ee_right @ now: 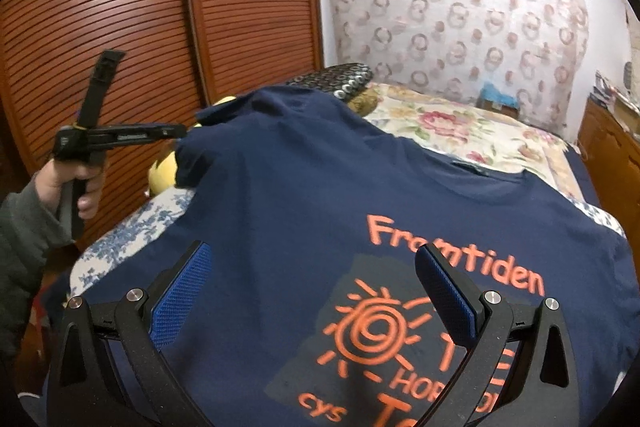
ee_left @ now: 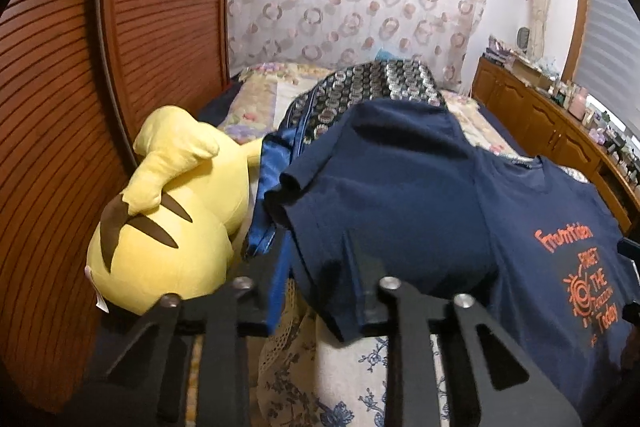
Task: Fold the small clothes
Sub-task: 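Move the left gripper to the shirt's side edge and close on it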
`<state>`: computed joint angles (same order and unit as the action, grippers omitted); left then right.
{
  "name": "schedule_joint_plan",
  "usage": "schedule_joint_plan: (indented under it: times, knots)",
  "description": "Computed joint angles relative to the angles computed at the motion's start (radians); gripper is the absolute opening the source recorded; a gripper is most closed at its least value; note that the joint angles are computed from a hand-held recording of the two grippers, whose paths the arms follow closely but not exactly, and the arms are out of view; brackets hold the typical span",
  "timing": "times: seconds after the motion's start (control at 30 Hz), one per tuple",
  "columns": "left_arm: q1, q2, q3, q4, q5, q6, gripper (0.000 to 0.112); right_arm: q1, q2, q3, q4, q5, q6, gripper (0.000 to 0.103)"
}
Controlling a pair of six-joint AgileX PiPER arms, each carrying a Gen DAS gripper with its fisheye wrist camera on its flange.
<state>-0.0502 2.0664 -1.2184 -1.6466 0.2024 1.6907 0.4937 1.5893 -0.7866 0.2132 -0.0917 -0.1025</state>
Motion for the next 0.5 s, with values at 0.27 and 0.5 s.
schedule_joint_plan:
  times: [0.27, 0.5]
  knots:
    - [-0.003, 0.051, -0.057, 0.252, -0.006, -0.264, 0.022, 0.046, 0.015, 0.011, -0.013, -0.004, 0.013, 0.103]
    - [-0.002, 0.041, -0.056, 0.232, 0.026, -0.216, 0.001, 0.063, -0.011, 0.041, 0.225, -0.025, -0.221, 0.103]
